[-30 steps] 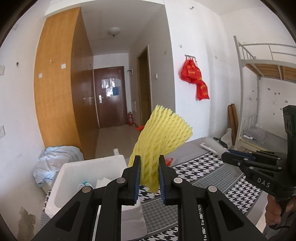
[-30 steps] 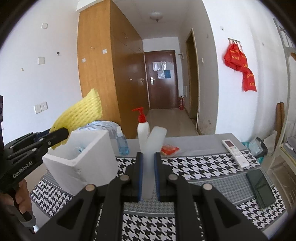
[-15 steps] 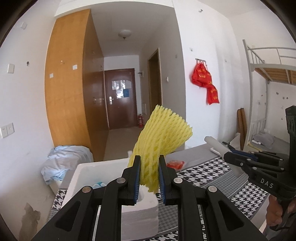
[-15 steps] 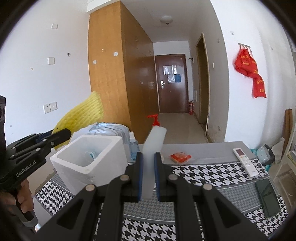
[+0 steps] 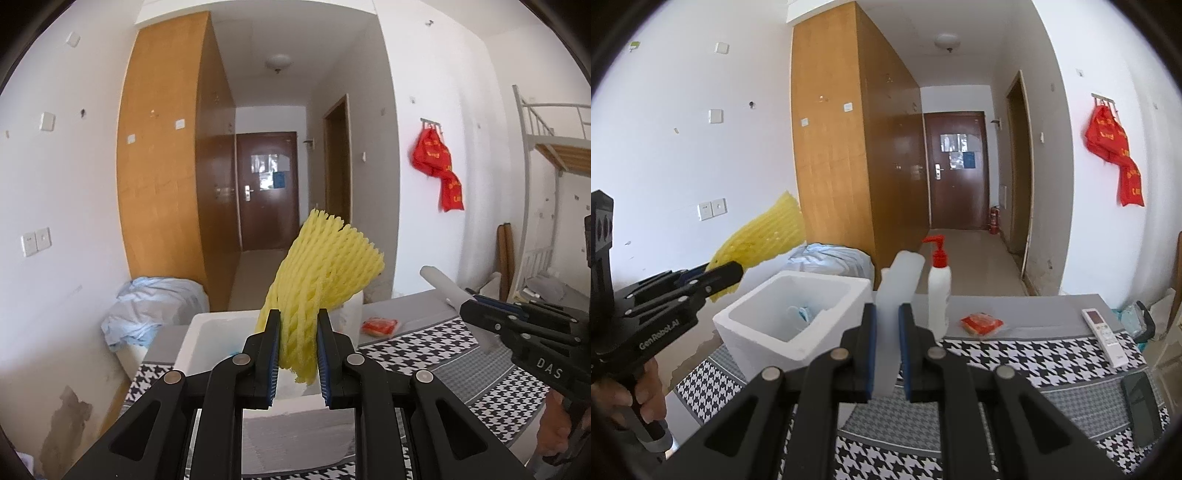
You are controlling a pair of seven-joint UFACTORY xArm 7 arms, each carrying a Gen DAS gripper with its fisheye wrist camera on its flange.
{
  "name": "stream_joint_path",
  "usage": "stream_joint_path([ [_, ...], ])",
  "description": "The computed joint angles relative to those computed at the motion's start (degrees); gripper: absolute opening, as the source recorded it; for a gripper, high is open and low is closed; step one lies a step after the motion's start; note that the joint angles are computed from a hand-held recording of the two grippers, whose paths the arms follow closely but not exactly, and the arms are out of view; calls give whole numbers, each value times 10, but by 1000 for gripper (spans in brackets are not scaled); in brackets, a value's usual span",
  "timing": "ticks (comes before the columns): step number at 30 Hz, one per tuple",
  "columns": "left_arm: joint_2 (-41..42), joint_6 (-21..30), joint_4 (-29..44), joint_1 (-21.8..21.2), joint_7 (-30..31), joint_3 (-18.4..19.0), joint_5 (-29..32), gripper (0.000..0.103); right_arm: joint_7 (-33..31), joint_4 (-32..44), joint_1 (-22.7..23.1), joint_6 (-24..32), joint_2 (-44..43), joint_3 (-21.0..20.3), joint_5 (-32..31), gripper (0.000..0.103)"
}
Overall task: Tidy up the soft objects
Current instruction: 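Carry the yellow sponge and white foam roll over the white foam box, then open the left gripper to drop the yellow sponge into the foam box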
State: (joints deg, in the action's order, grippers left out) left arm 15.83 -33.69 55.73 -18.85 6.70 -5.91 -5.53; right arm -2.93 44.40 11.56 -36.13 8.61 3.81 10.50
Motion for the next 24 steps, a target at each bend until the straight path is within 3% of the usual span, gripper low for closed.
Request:
stream_joint_path([
  [7, 12, 23, 16, -15, 23, 16, -49, 19, 12, 26, 0, 18, 19, 2, -21, 15],
  [16, 32, 66, 54, -24, 34, 31, -69, 19, 19, 59, 4, 38, 43, 0, -29, 15],
  [24, 66, 113, 102, -30, 27, 50, -77, 19, -8, 84, 28, 60, 59, -15, 8, 15],
])
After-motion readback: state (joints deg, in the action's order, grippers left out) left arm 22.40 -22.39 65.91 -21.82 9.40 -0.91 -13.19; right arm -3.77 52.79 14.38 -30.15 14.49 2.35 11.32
